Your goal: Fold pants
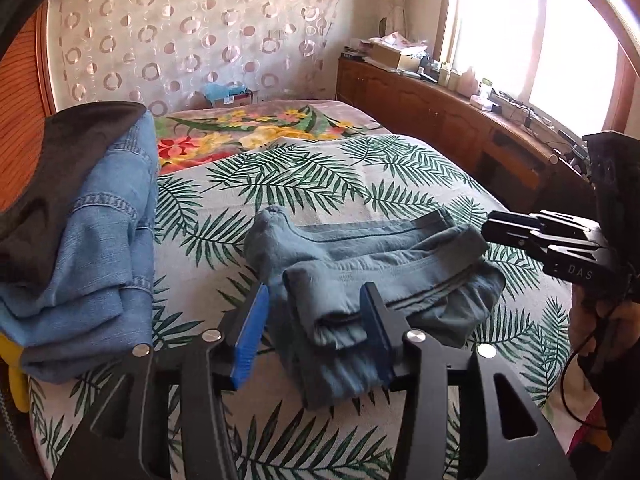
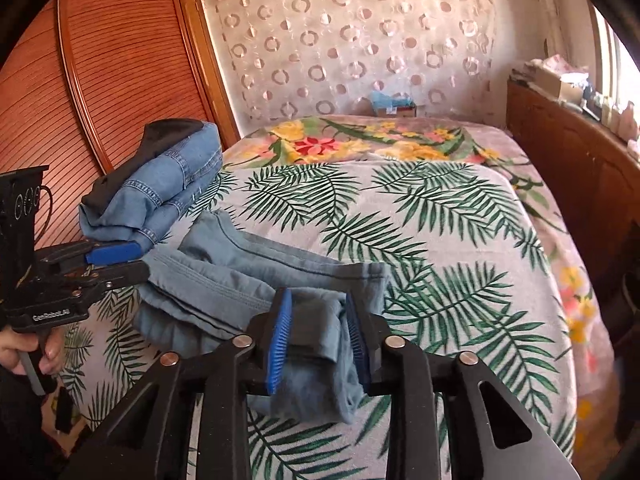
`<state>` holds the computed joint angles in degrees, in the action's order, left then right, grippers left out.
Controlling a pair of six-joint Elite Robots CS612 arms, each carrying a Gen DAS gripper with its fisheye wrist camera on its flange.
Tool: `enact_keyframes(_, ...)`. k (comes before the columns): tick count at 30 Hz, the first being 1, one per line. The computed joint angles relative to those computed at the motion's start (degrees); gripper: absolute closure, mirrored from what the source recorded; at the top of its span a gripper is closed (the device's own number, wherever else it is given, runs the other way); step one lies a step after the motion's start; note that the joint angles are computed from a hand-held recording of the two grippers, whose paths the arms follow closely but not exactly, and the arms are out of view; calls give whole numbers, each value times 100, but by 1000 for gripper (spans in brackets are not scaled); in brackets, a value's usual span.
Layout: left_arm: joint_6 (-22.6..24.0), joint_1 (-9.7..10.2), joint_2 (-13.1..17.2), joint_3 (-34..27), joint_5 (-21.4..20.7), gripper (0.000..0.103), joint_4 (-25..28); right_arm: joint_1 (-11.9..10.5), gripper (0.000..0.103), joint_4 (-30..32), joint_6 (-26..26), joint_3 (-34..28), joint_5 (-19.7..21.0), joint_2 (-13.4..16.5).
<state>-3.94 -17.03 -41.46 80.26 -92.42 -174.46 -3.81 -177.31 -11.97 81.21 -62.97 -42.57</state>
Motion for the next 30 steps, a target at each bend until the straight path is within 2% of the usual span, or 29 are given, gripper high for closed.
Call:
enact_keyframes(2, 28, -4, -38, 92, 15, 45, -57, -12, 70, 16, -90, 82, -42, -35)
enact_keyframes(4, 31, 5, -64, 180, -50, 31, -121, -29, 68, 54, -194, 189, -88, -85)
enact_keyframes(6, 57, 10, -80, 239, -107, 28, -109, -43, 67, 114, -339, 273, -98, -119)
enact_keyframes(11, 199, -26, -36, 215, 56, 28, 119, -43, 63, 335, -626, 355, -178, -161)
enact_keyframes(19, 213, -34, 156, -143, 336, 28, 549, 79, 63, 823, -971, 95, -593, -111)
enact_keyframes(25, 228, -12, 262, -375, 300, 28, 625, 169, 63, 849, -1022, -162, -809, -10)
enact_keyframes(30, 110, 33, 425, -721, 213, 28, 779, 159, 63, 781, -913, -390, -650, 114)
